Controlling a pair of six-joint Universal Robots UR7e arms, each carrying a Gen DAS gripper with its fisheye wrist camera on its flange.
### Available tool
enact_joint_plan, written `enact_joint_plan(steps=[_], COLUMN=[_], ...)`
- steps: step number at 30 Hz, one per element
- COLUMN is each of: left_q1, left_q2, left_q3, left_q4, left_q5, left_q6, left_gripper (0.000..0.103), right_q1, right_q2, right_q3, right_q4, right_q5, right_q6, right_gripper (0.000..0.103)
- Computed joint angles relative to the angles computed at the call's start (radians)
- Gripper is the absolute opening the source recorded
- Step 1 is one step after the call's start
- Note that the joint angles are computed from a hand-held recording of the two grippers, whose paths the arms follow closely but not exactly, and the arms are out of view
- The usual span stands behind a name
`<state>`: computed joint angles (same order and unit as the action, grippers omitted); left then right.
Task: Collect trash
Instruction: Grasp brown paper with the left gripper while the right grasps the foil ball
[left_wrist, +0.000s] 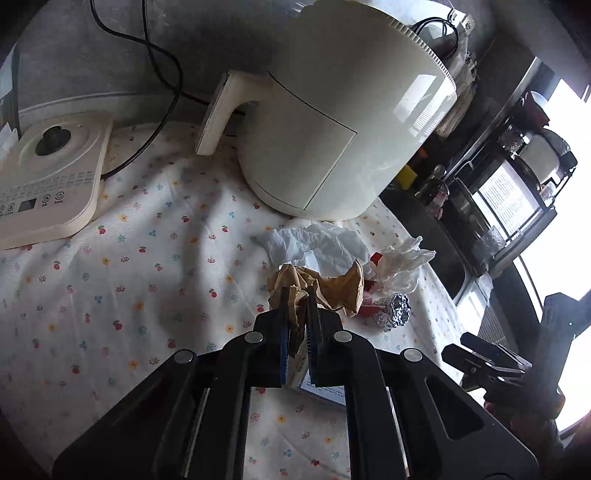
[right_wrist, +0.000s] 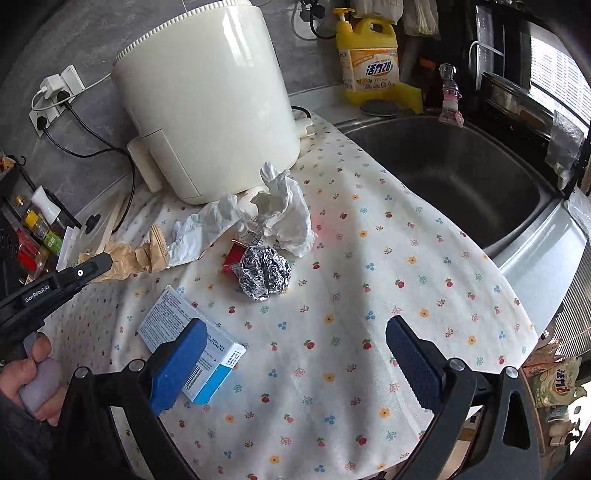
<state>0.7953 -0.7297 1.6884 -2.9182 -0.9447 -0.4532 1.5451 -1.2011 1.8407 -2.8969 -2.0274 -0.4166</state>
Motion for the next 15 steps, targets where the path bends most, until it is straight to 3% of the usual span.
enact_joint_plan(steps=[11, 12, 14, 15], left_q1=[-0.014, -0.016, -0.022, -0.026], left_q2=[-0.139, -0.145, -0.153, -0.153], left_q3=[0.178, 0.185, 0.198, 0.198], left_q4=[0.006, 0.008, 0.01, 0.013], left_q5=[0.138, 0.145, 0.155, 0.16], left_q6=[-0.154, -0.163, -0.177, -0.182], left_gripper=[0.008, 0.008, 0.008, 0.008], right_q1=[-0.003, -0.007, -0.02, -0.022], right_q2=[0.149, 0.158, 0.158, 0.15], right_q3=[-0.144, -0.152, -0.172, -0.169], right_q4=[0.02, 0.034, 0.129, 0.143], right_q5=[-0.011, -0.015, 0.009, 0.022], right_q6=[-0.04, -0.045, -0.034, -0.027], right_gripper=[0.09, 0.084, 0.042, 0.038])
